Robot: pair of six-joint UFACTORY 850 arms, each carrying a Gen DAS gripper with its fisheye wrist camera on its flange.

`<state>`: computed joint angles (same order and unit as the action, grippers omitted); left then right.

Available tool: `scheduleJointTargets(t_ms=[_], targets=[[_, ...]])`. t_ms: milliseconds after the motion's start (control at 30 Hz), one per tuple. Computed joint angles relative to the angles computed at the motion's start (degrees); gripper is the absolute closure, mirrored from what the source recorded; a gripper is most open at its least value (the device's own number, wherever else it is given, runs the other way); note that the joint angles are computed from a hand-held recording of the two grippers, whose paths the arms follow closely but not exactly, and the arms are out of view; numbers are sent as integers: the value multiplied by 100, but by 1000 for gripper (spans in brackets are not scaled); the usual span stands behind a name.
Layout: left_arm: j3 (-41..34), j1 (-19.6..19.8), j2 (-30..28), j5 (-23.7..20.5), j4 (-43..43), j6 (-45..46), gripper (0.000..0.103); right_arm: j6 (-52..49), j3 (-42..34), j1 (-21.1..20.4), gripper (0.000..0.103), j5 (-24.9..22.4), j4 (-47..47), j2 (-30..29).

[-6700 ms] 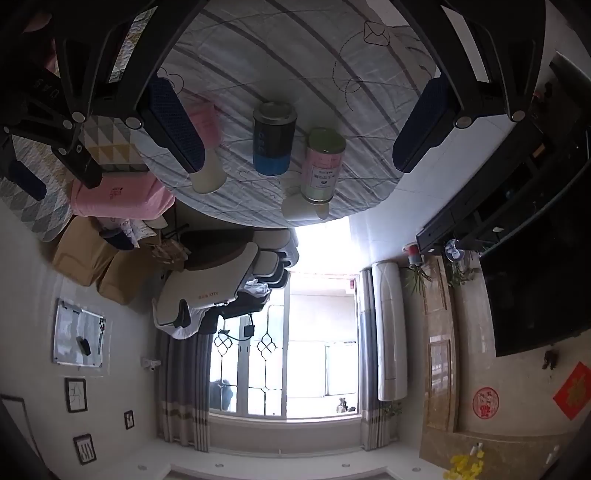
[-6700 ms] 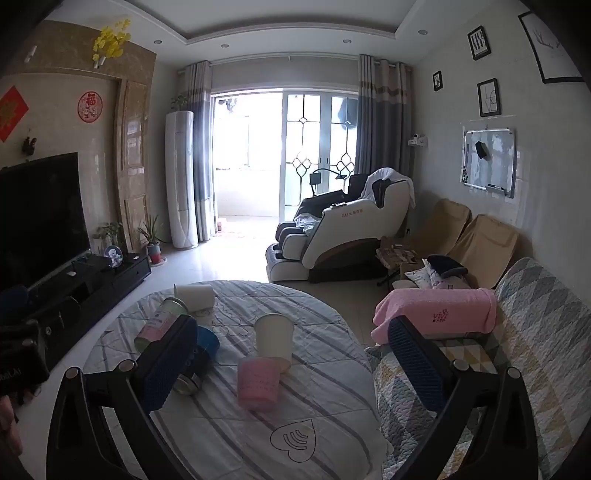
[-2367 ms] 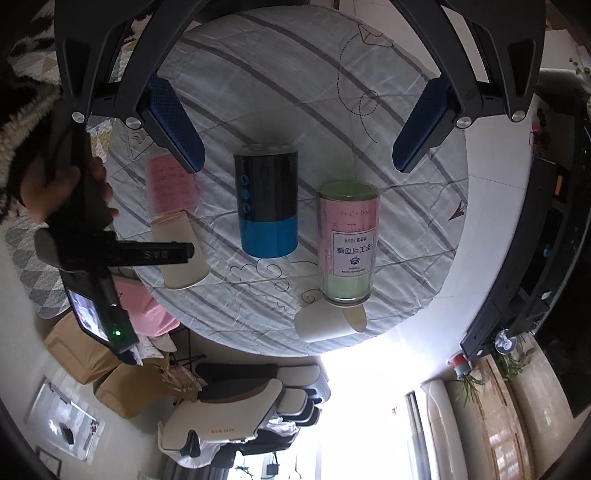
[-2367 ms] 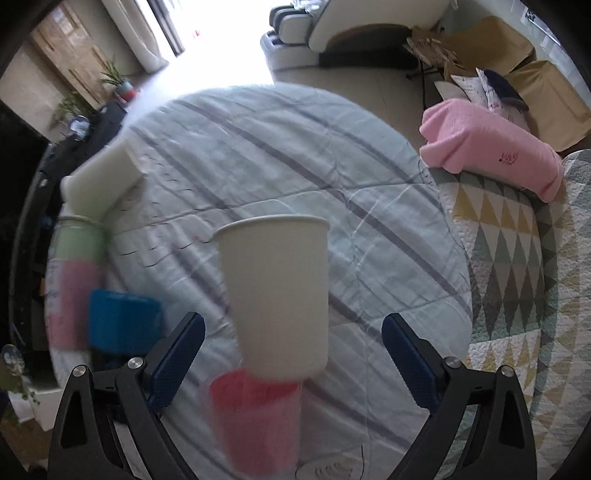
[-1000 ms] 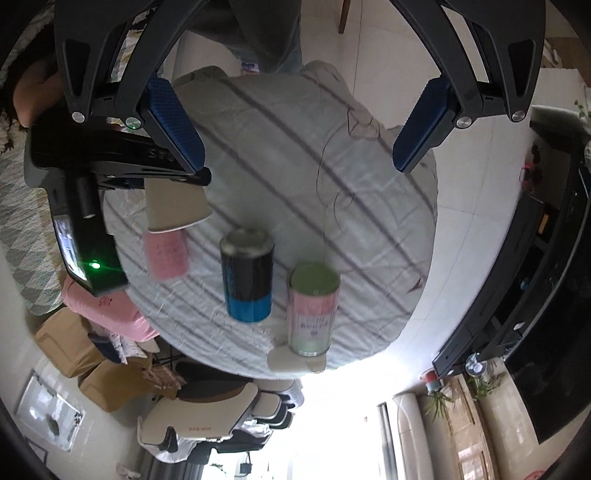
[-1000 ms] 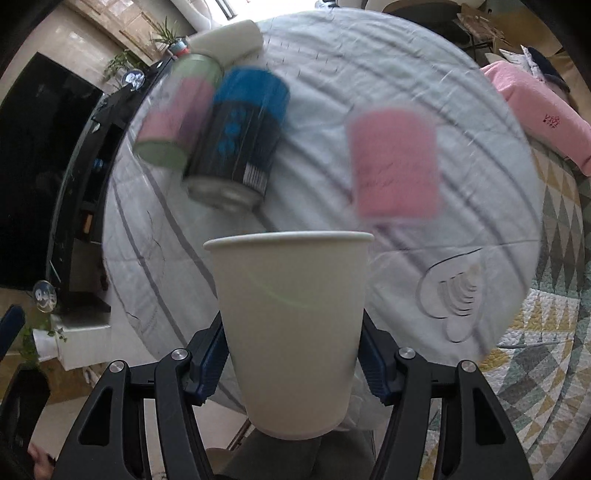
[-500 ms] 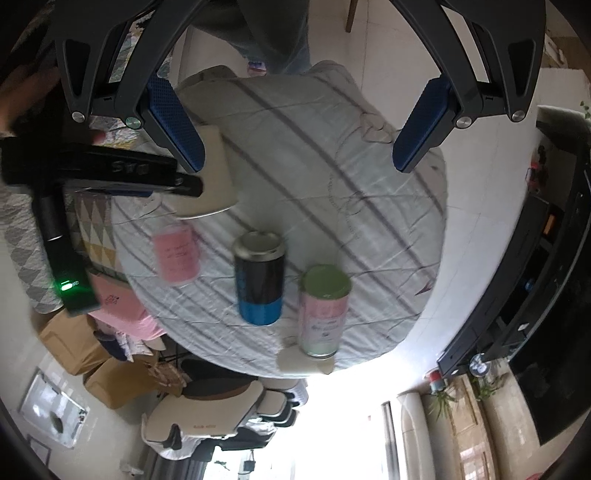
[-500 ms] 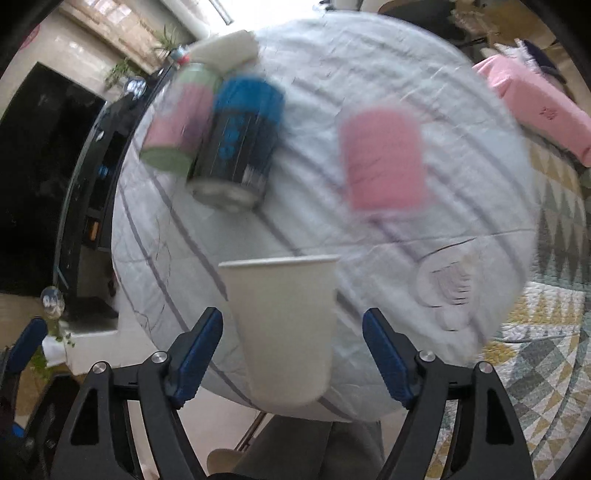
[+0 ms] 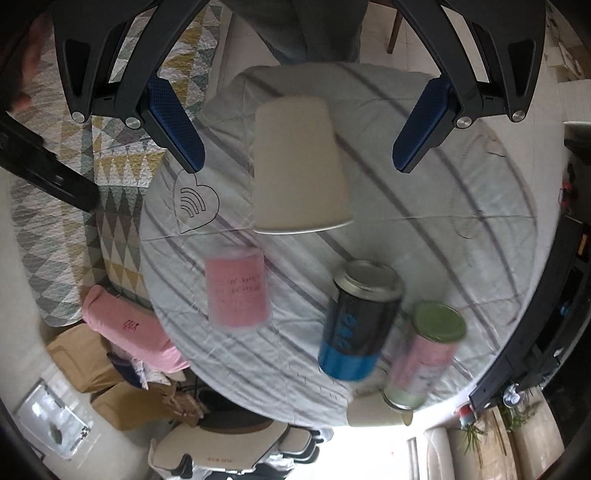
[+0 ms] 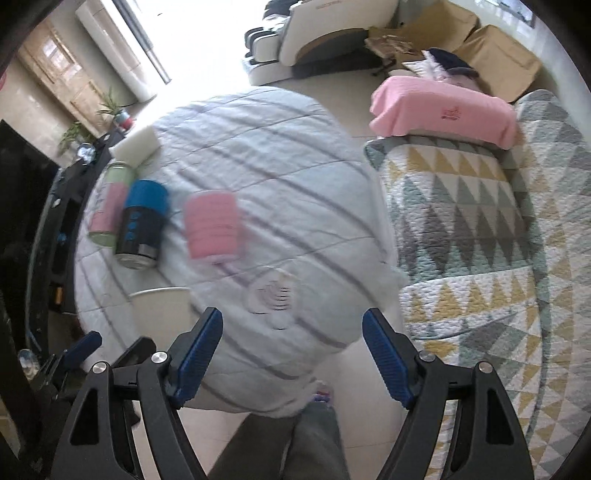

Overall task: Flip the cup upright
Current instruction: 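Grasp the white cup with the left tool while the right tool opens and releases it, then rotate the white cup with the left tool so its opening faces up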

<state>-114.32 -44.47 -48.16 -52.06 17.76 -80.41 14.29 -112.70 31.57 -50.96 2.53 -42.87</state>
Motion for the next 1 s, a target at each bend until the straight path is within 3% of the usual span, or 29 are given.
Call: scheduleJointTargets(t_ms=[133, 200, 300, 433, 633, 833, 1000], targets=[[-139, 40, -226, -37, -43, -64, 0, -10, 152, -113, 24, 38, 78, -35], [-292, 38, -366, -213, -39, 3, 6, -96, 130, -148, 24, -44, 166, -124], [-273, 103, -435, -125, -295, 196, 35, -172, 134, -175, 24, -114, 285, -232], [71, 146, -219, 287, -199, 48, 37, -293, 115, -199, 24, -145, 417, -270], [228, -25, 81, 330, 1676, -769, 37, -350, 137, -208, 24, 58, 424, -187], [921, -297, 143, 489, 4109, -2266, 37, -512, 592, -135, 24, 656, 396, 32], [1356, -340, 60, 778, 4535, -3114, 37, -606, 1224, -88, 24, 1376, 412, 188]])
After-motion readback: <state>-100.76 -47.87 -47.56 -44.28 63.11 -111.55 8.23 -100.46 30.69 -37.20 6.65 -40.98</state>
